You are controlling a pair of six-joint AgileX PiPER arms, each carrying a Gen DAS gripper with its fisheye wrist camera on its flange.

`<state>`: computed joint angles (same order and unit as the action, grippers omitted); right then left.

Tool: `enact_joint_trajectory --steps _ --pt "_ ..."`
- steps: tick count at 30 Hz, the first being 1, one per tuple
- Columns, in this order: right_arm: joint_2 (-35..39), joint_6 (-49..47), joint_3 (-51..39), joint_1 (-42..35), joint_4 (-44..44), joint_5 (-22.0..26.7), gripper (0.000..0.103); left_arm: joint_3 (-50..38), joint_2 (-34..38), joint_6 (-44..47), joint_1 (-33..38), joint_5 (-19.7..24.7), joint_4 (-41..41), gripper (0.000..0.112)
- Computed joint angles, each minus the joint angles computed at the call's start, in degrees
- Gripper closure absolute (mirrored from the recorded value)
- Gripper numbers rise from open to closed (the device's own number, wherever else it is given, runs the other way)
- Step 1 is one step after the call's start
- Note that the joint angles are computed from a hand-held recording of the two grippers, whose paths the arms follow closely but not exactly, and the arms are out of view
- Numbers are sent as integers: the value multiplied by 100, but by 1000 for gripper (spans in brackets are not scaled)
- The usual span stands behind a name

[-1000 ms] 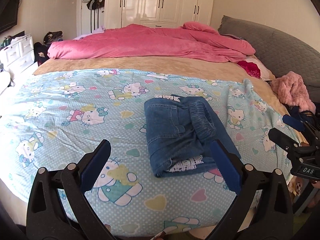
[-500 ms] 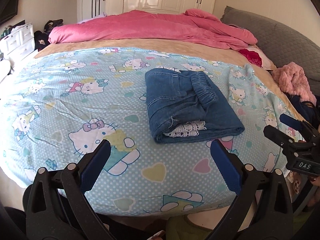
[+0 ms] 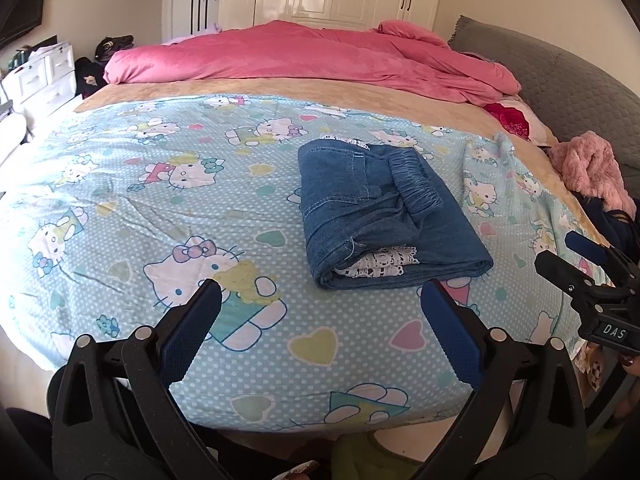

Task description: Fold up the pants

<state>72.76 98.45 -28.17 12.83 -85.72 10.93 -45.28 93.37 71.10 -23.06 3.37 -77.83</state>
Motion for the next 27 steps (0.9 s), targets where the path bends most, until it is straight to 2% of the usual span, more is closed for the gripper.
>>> enact_joint_trajectory --steps 8,10,13,23,27 --pt "-30 -108 -10 47 141 51 5 -14 -4 -1149 13 -27 1120 19" --pt "-54 -160 -13 78 211 98 5 -25 13 -1680 5 -56 1645 19" --pt "-63 -318 -32 72 367 117 5 -31 15 -1681 13 -44 1643 19" --pt "-19 -274 -41 94 330 154 5 8 -19 191 84 45 -183 19" --pt "-22 -263 -38 98 321 164 5 4 -28 90 97 112 -87 19"
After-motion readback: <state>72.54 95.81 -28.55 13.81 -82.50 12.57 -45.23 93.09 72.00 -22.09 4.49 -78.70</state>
